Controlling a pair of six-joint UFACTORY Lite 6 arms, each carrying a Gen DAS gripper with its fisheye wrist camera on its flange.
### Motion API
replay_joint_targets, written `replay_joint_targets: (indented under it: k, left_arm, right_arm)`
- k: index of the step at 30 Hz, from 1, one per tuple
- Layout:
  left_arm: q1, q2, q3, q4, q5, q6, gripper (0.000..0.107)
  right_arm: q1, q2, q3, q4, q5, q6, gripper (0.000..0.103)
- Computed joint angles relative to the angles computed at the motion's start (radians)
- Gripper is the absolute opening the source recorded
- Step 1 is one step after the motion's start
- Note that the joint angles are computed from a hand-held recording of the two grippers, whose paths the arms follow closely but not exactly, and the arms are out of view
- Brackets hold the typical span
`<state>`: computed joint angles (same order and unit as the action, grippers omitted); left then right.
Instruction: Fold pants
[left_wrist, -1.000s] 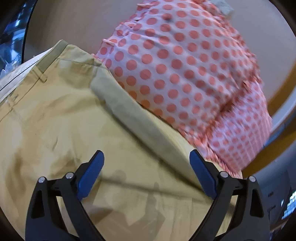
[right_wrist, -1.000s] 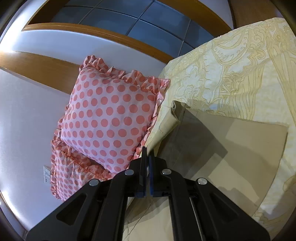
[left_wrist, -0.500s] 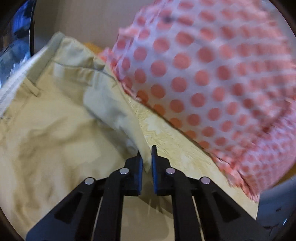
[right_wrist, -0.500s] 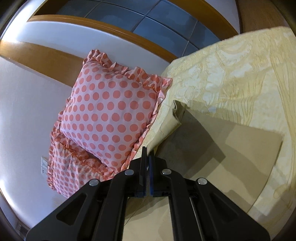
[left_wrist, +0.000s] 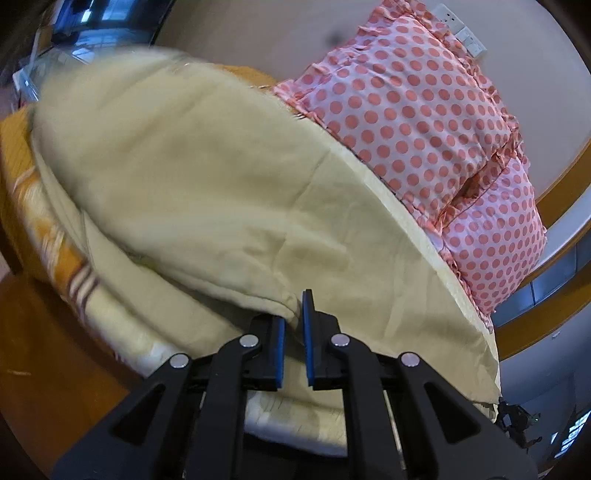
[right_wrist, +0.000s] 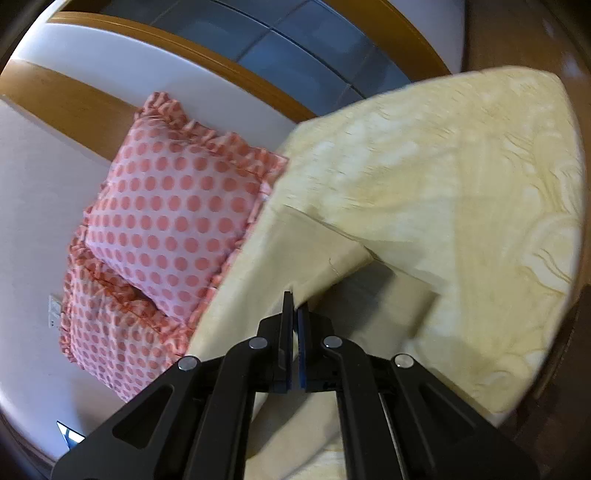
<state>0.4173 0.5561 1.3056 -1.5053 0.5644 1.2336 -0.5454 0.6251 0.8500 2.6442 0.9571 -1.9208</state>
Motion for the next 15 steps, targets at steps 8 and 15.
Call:
replay_joint_targets:
  k: [8, 15]
  left_arm:
    - [0.025, -0.055, -0.131, -0.141, 0.035, 0.208, 0.008]
    - [0.051, -0.060, -0.130, -0.091, 0.077, 0.205, 0.008]
  right_arm:
    - [-0.025, -0.019, -0.059, 0.000, 0.015, -0.026, 0.002]
    - [-0.044, -0.043, -0.115, 0.001, 0.032, -0.039, 0.002]
